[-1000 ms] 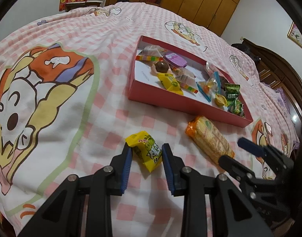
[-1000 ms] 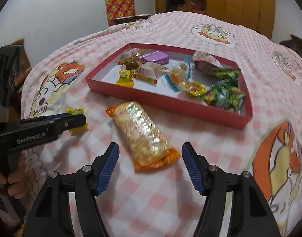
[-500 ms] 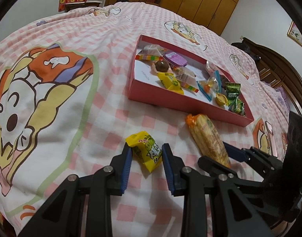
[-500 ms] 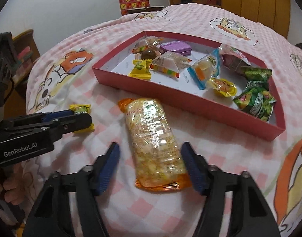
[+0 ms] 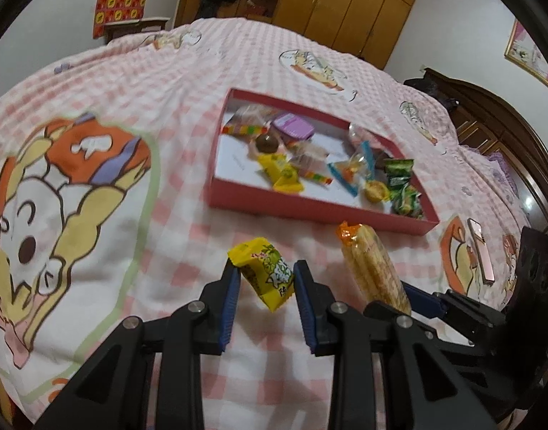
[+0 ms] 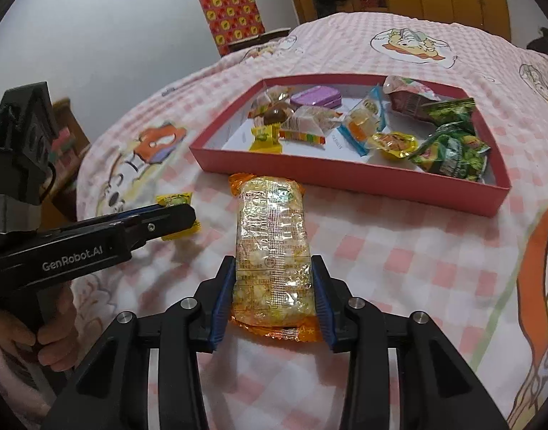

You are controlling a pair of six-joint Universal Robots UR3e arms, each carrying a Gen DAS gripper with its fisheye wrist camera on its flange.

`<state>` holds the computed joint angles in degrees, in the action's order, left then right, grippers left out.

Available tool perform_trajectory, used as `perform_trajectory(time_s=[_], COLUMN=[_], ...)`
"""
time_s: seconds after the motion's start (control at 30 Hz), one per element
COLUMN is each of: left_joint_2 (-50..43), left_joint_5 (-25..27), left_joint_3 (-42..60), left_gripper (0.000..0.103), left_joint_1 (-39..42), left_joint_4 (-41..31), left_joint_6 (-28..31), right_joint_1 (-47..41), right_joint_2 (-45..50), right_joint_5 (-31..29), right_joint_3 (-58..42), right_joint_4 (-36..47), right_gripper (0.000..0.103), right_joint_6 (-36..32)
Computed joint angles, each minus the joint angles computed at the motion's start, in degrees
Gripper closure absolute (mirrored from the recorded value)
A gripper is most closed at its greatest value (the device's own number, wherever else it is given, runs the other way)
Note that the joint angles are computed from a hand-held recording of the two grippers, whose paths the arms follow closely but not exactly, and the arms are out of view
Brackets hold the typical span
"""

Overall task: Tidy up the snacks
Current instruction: 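Lift the yellow candy and rice-cracker bar and carry them over the box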

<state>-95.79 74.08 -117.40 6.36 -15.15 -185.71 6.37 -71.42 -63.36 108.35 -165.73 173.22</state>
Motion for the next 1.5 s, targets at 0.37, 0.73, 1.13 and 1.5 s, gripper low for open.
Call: perform_trajectory(time_s=[0.37, 0.73, 1.13, 1.5], left_joint_2=[-3.3, -11.3, -21.4, -28.1], left_joint_5=[0.4, 2.0, 2.3, 1.2], left_joint_3=[8.4, 20.5, 32.8, 40.2], left_gripper=[0.071, 0.071, 0.071, 0.071], left_joint_1=[-2.0, -5.5, -7.5, -6.4], left_joint_4=[-3.0, -4.9, -5.4, -6.7], left_joint_6=[0.6, 2.3, 3.4, 3.6], right_joint_1=[-2.5, -4.4, -5.3, -4.8], right_joint_2=[-3.0, -1.8, 2.7, 10.1], right_joint_5=[2.3, 1.5, -1.2, -3.8], right_joint_3=[0.6, -4.1, -13.7, -24.9], right_joint_4=[0.1, 2.5, 5.9, 9.0], right_gripper=[0.062, 0.062, 0.062, 0.062], right_joint_6=[0.5, 1.1, 2.3, 5.3])
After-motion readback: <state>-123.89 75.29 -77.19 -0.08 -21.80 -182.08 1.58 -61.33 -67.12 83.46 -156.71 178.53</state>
